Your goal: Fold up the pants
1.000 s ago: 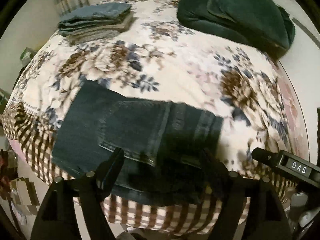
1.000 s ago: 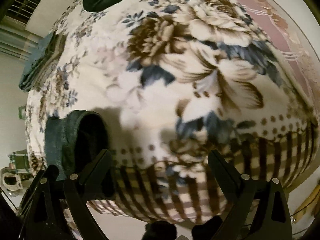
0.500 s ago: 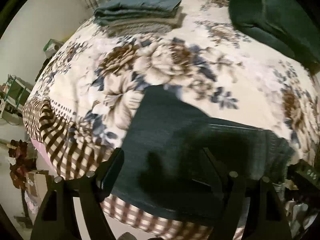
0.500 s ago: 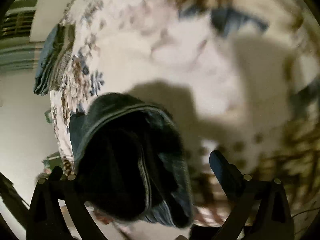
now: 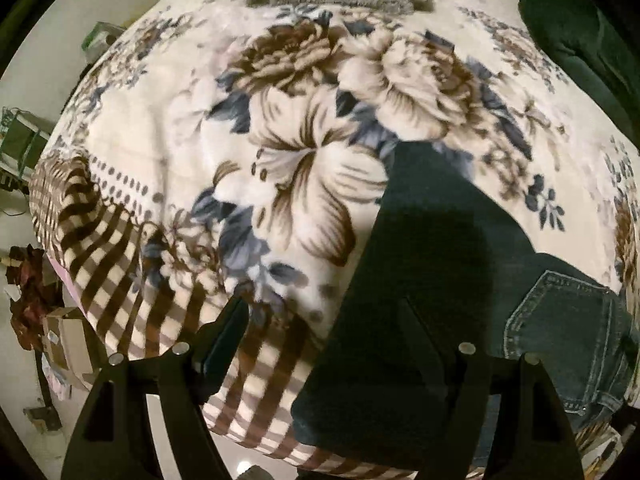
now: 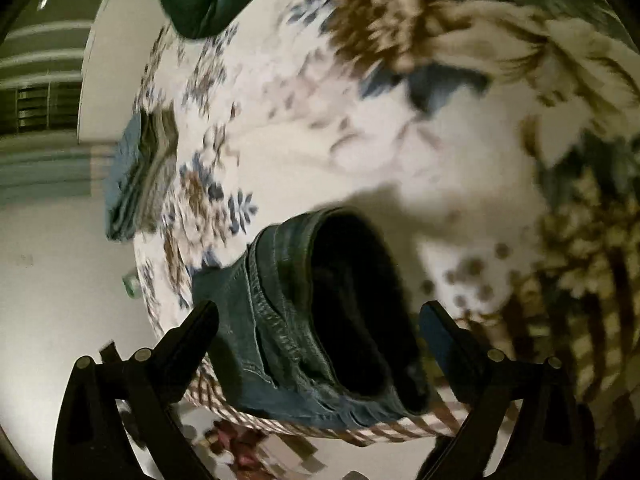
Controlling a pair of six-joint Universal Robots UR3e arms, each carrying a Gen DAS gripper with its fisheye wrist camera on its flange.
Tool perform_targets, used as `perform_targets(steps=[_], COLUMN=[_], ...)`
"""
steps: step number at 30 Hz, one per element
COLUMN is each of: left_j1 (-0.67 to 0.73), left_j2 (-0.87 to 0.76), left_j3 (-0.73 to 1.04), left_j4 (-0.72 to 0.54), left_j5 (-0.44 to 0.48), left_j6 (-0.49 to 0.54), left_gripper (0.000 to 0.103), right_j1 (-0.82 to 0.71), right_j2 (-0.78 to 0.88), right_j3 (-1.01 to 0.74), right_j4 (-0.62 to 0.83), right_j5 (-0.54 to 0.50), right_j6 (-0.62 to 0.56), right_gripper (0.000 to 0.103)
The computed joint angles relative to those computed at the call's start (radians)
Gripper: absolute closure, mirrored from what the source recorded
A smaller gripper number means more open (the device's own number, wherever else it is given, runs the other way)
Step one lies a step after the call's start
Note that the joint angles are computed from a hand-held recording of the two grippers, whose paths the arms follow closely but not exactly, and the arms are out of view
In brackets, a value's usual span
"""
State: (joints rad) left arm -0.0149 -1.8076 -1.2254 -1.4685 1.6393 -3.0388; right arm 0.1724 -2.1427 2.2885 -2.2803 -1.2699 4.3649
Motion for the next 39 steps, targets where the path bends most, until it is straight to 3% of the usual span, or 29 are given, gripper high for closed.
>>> perform_targets(steps=[3, 6, 7, 8, 10, 12, 19, 21, 22, 23, 25, 27, 28, 31, 33, 36, 37, 39], left_j1=[0.007, 0.011, 0.011, 0.012, 0.018, 0.02, 0.039, 0.036, 0.033, 0.033, 0.034, 0.039, 0.039, 0.048, 0.063, 0.074, 0.078, 0.082], left_j2=[-0.015, -0.025, -0.026, -0.026, -0.024, -0.023, -0.002, 0.004, 0.007, 0.01, 0.017, 0.026, 0.029, 0.034, 0.044, 0.052, 0.056, 0.059], left_j3=[-0.001, 0.012, 0.014, 0.015, 0.015, 0.021, 0.017, 0.011, 0.007, 0.003, -0.008, -0.022, -0.027, -0.02, -0.012, -0.011, -0.014, -0.018], left_j4=[-0.002, -0.014, -0.015, -0.017, -0.021, -0.035, -0.076, -0.075, -0.072, -0.07, -0.065, -0.062, -0.06, -0.085, -0.11, -0.129, -0.132, -0.137], left_j5=[-0.008, -0.018, -0.017, -0.02, -0.032, -0.035, -0.069, -0.067, -0.062, -0.063, -0.063, -0.069, -0.067, -0.076, -0.092, -0.101, -0.102, -0.102], left_j6=[0.026, 0.049, 0.055, 0.06, 0.066, 0.067, 0.087, 0.089, 0.091, 0.094, 0.095, 0.098, 0.097, 0.098, 0.106, 0.121, 0.127, 0.133], left_gripper=[0.027, 0.027, 0.027, 0.027, 0.027, 0.027, 0.027, 0.027, 0.027, 0.027, 0.027, 0.027, 0.027, 0.027, 0.027, 0.027, 0.027, 0.027], right_j1=[-0.01, -0.06, -0.071, -0.069, -0.036, 0.025, 0.055, 0.042, 0.023, -0.005, -0.007, 0.079, 0.098, 0.171, 0.209, 0.167, 0.114, 0.037], right_j2=[0.158, 0.138, 0.102, 0.083, 0.067, 0.066, -0.011, -0.029, -0.056, -0.123, -0.173, -0.106, -0.08, -0.079, -0.096, -0.15, -0.177, -0.186], right_j3=[0.042, 0.129, 0.133, 0.14, 0.09, 0.008, -0.094, -0.048, -0.031, 0.015, 0.051, 0.008, -0.006, -0.054, -0.133, -0.08, 0.003, 0.112], right_j4=[-0.04, -0.117, -0.11, -0.131, -0.085, -0.026, 0.248, 0.258, 0.275, 0.246, 0.196, 0.159, 0.153, 0.15, 0.235, 0.32, 0.322, 0.315], right_j5=[0.071, 0.142, 0.157, 0.159, 0.137, 0.058, 0.02, 0.038, 0.056, 0.091, 0.102, 0.024, 0.016, -0.024, -0.059, 0.017, 0.096, 0.194], right_j6=[-0.065, -0.078, -0.09, -0.082, -0.053, 0.004, -0.03, -0.05, -0.048, -0.019, -0.001, 0.043, 0.056, 0.178, 0.182, 0.122, 0.066, -0.029], right_gripper=[0.001, 0.001, 0.012, 0.041, 0.073, 0.091, 0.091, 0.077, 0.065, 0.064, 0.063, 0.069, 0.093, 0.094, 0.094, 0.094, 0.093, 0.082])
